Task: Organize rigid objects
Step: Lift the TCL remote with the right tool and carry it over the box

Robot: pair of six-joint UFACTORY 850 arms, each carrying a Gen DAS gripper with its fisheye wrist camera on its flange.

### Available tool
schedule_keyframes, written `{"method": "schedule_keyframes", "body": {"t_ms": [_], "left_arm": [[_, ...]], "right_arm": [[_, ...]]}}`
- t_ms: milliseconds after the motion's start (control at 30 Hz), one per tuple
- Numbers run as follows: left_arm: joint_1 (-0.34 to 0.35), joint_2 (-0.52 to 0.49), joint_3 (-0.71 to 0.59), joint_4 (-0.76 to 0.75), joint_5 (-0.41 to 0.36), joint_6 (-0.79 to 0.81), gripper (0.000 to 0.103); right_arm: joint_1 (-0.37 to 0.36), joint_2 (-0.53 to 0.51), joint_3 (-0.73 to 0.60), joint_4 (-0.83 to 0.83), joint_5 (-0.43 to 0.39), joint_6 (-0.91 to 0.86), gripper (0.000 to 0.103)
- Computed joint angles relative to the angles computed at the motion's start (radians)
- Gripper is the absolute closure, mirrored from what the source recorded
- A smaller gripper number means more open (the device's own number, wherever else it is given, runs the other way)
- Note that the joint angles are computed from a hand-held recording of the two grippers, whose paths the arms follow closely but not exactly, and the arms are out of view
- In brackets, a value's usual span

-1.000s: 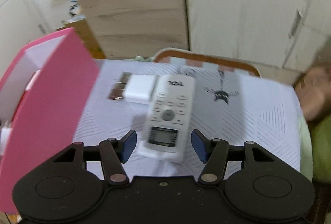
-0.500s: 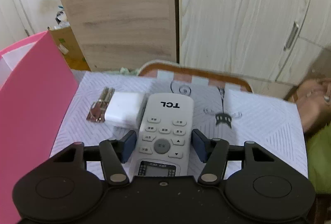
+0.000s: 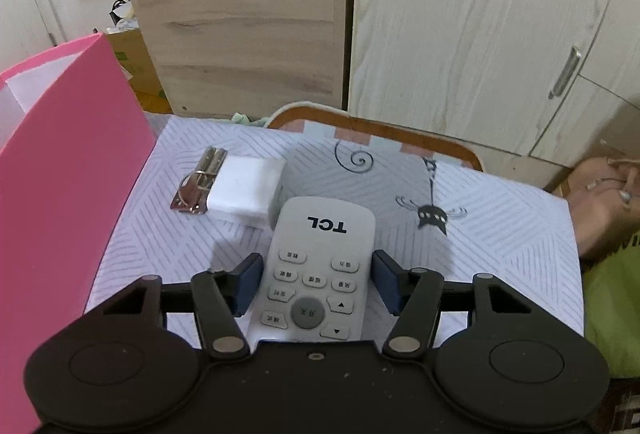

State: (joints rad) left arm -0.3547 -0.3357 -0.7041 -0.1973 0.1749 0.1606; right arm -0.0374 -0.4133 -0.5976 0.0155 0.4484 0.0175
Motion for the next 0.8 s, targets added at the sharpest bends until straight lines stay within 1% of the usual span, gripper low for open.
{"method": "schedule_keyframes", "body": {"t_ms": [67,200,300,533,667,800], "left_arm": [[0.0,0.001,0.0,0.009,-0.002,-0.012,0.094],[0.0,0.003,0.0,-0.001,-0.003,-0.002,0.094],[0.0,0.003,0.0,0.014,-0.005,-0.02,0.094],[0.003,0.005,0.001,0.025,-0.006,-0.031,0.094],[0.003,0.004,0.0,0.031,-0.006,-0.039,0.094],[0.003,0.004,0.001,0.021,-0.005,-0.025,0.094]], "right_arm": [[-0.001,0.031,0.026,0.025,0.023,-0.018,0.039],[-0.014,0.105,0.08,-0.033,0.068,0.042,0.039],[-0.01,0.145,0.11,-0.042,0.113,0.053,0.04],[0.016,0.198,0.154,-0.042,0.198,0.051,0.042],[0.034,0.242,0.188,-0.068,0.27,0.062,0.043],[0.058,0.301,0.235,-0.079,0.371,0.075,0.043]]}}
